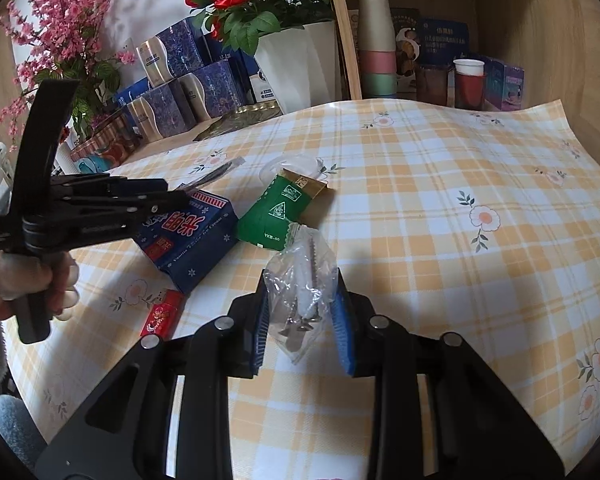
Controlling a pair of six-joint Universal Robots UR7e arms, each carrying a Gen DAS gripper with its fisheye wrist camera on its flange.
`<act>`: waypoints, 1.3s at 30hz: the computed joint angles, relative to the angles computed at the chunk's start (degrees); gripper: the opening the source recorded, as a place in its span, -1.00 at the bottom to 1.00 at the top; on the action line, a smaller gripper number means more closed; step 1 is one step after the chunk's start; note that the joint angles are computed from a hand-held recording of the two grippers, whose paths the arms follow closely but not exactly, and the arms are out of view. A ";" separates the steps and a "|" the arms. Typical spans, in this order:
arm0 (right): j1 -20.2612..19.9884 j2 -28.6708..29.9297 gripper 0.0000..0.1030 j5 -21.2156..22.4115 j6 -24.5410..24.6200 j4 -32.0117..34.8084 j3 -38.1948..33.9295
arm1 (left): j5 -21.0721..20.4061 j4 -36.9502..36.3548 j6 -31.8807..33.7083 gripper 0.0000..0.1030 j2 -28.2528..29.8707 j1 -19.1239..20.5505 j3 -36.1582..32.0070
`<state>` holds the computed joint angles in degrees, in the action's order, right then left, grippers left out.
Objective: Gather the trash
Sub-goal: 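Carry the plastic bag and spoon toward the brown bin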
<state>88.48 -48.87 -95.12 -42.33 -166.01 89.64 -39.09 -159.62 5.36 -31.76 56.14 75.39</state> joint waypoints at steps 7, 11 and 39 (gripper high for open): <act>0.03 0.05 -0.40 -0.12 0.43 0.67 -0.26 | -0.30 -0.27 -2.70 -0.80 -1.83 0.09 2.11; 0.19 0.28 -0.40 -0.78 0.52 0.26 -0.36 | -1.10 -3.13 -5.15 -0.80 -4.82 -0.78 6.77; -0.48 -25.03 -0.40 6.90 -1.42 -3.88 27.98 | 0.73 -7.53 -36.78 -0.80 -27.02 -25.29 50.55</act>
